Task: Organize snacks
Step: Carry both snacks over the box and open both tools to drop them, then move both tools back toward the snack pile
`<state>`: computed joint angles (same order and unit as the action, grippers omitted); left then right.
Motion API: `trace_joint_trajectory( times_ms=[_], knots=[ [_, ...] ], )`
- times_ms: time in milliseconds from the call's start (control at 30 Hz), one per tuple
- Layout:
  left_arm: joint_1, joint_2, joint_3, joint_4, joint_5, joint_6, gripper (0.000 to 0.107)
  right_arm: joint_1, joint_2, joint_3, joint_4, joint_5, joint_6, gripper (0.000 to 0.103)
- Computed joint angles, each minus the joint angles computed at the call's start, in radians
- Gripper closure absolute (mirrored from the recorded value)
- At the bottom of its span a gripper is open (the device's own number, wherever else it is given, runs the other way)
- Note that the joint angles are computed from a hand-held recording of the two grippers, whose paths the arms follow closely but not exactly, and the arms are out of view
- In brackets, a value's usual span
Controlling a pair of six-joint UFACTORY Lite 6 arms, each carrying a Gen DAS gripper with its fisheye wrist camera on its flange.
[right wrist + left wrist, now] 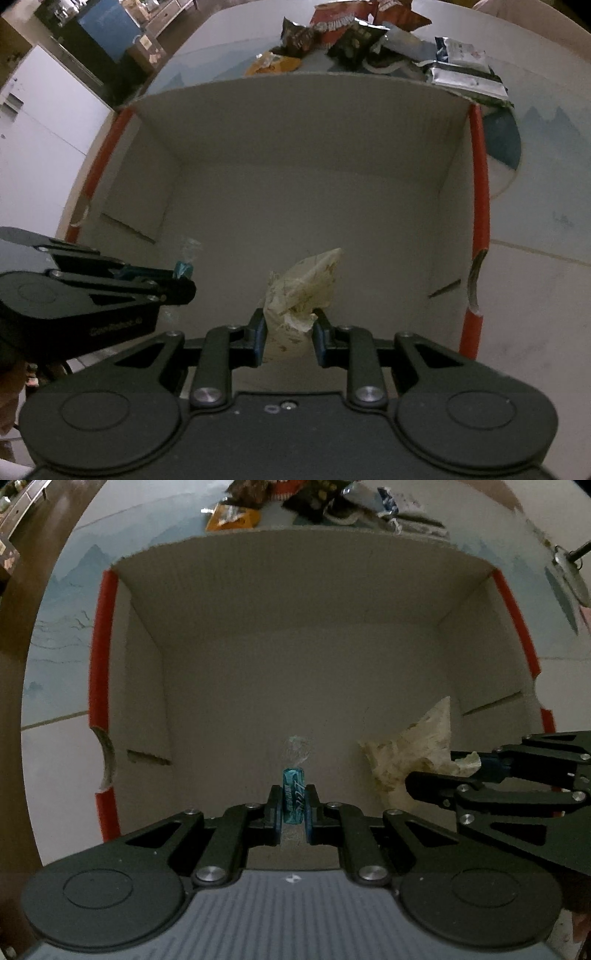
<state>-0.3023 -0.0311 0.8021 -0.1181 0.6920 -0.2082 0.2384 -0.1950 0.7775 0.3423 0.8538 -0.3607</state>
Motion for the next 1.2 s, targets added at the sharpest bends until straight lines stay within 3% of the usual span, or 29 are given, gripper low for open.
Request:
trace_joint_trajectory(
  times_ms=[633, 900, 1200],
  knots=[
    [-0.065, 0.035, -0.043, -0.007, -0.068, -0.067, 0.093, 0.019, 0.024, 0.01, -0.02, -0.028, 0.036, 0.07],
    [-0.087, -0.135, -0.095, 0.016, -0.039, -0.1, 0.084, -0.056, -0.078, 0.013, 0.025, 0.04, -0.037, 0.063],
    [-0.052, -0.348, -0.066, 0.034, 0.073, -0.09, 0.079, -0.156, -0.188, 0.093, 0.078, 0.165, -0.123, 0.047]
  ],
)
